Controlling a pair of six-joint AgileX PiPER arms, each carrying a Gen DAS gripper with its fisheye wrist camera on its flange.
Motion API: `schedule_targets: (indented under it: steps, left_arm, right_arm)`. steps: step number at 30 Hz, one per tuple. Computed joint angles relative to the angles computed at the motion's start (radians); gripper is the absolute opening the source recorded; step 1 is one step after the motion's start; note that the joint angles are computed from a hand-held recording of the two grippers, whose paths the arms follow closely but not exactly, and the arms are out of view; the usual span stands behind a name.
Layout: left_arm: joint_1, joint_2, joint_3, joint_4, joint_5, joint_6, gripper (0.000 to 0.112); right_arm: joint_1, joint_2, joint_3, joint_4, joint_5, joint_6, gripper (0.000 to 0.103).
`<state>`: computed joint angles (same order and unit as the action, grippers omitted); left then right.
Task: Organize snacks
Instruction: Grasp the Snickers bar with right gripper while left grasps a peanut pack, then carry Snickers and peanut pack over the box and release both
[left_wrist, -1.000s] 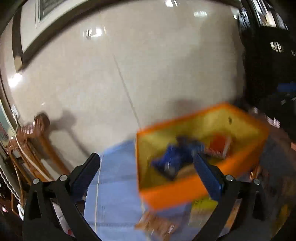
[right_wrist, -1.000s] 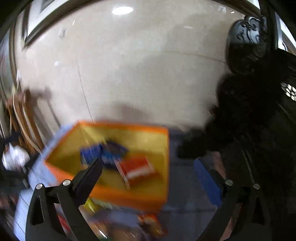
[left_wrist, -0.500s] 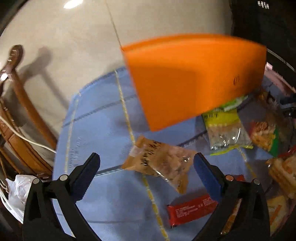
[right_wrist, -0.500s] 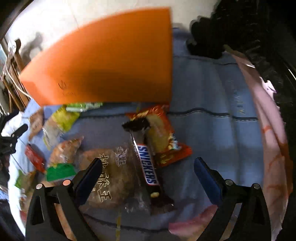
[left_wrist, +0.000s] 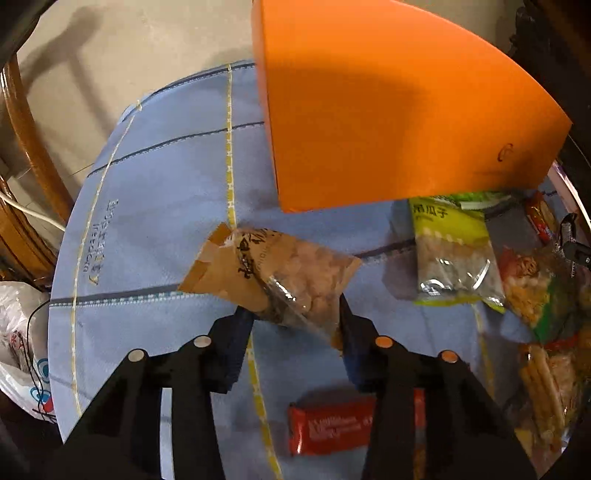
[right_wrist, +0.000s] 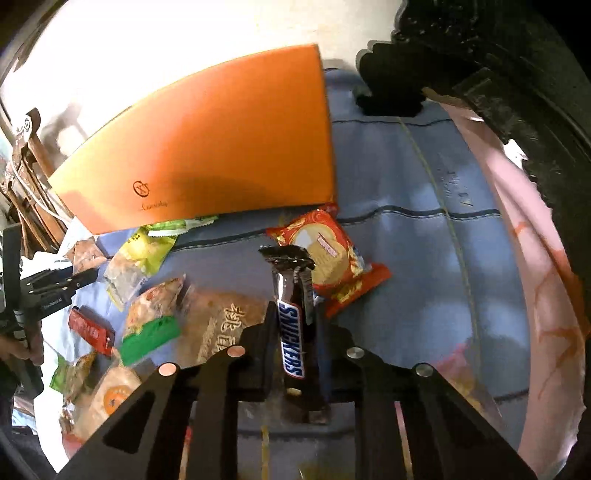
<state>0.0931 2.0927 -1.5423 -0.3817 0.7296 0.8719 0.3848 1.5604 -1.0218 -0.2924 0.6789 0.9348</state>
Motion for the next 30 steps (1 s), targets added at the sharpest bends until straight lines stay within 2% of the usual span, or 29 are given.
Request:
schedule_targets:
  steps: [2, 3, 4, 6, 9, 12, 16, 18, 20, 23, 25, 26, 27, 28, 29, 30]
  left_arm:
    - [0.003, -0.027, 0.034, 0.015, -0.003, -0.015, 0.041]
    - [0.012, -0.038, 0.036, 0.008, 0.020, -0.032, 0.041]
    - [0.027, -0.041, 0.030, -0.010, 0.056, -0.034, 0.041]
    - [0.070, -0.048, -0.020, -0.099, 0.186, -0.051, 0.040]
    - [0.096, -0.155, 0.014, -0.176, 0.221, -0.002, 0.040]
    - [0.120, -0.204, -0.037, -0.270, 0.294, 0.053, 0.040]
    - [0.115, -0.242, -0.157, -0.330, 0.352, 0.032, 0.040]
    - [0.093, -0.263, -0.203, -0.355, 0.332, 0.027, 0.040]
    - [0.043, -0.257, -0.259, -0.327, 0.274, -0.002, 0.040]
    - [-0.012, -0.175, -0.433, -0.271, 0.314, -0.112, 0.040]
    - [-0.048, -0.124, -0.515, -0.240, 0.308, -0.154, 0.040]
    - [-0.075, -0.104, -0.544, -0.206, 0.287, -0.188, 0.043]
    - [-0.099, -0.067, -0.585, -0.172, 0.265, -0.229, 0.062]
    - [-0.117, -0.048, -0.607, -0.128, 0.244, -0.277, 0.086]
    - [-0.143, -0.040, -0.603, -0.059, 0.196, -0.346, 0.097]
    - [-0.155, -0.040, -0.588, -0.029, 0.171, -0.375, 0.099]
  right_arm:
    - [0.001, -0.023, 0.012, -0.002, 0.018, 0.013, 0.018]
    - [-0.001, -0.046, 0.024, 0.002, 0.019, 0.029, 0.018]
    - [0.003, -0.068, 0.032, -0.001, 0.028, 0.049, 0.018]
    - [0.045, -0.108, 0.011, -0.048, 0.119, 0.124, 0.017]
    - [0.112, -0.198, -0.017, -0.117, 0.196, 0.206, 0.017]
    - [0.108, -0.241, -0.095, -0.139, 0.207, 0.189, 0.017]
    - [0.068, -0.188, -0.285, -0.199, 0.190, 0.115, 0.017]
    - [0.037, -0.123, -0.418, -0.221, 0.195, 0.046, 0.017]
    - [-0.012, -0.047, -0.550, -0.178, 0.189, -0.060, 0.017]
    - [-0.088, 0.060, -0.724, -0.045, 0.201, -0.204, 0.017]
    - [-0.107, 0.134, -0.835, -0.032, 0.243, -0.242, 0.017]
    - [-0.113, 0.170, -0.889, -0.029, 0.262, -0.264, 0.021]
    - [-0.125, 0.201, -0.933, 0.013, 0.267, -0.310, 0.025]
    - [-0.150, 0.254, -1.013, 0.096, 0.302, -0.385, 0.074]
    - [-0.167, 0.315, -1.103, 0.138, 0.376, -0.421, 0.096]
    - [-0.173, 0.350, -1.154, 0.140, 0.428, -0.421, 0.100]
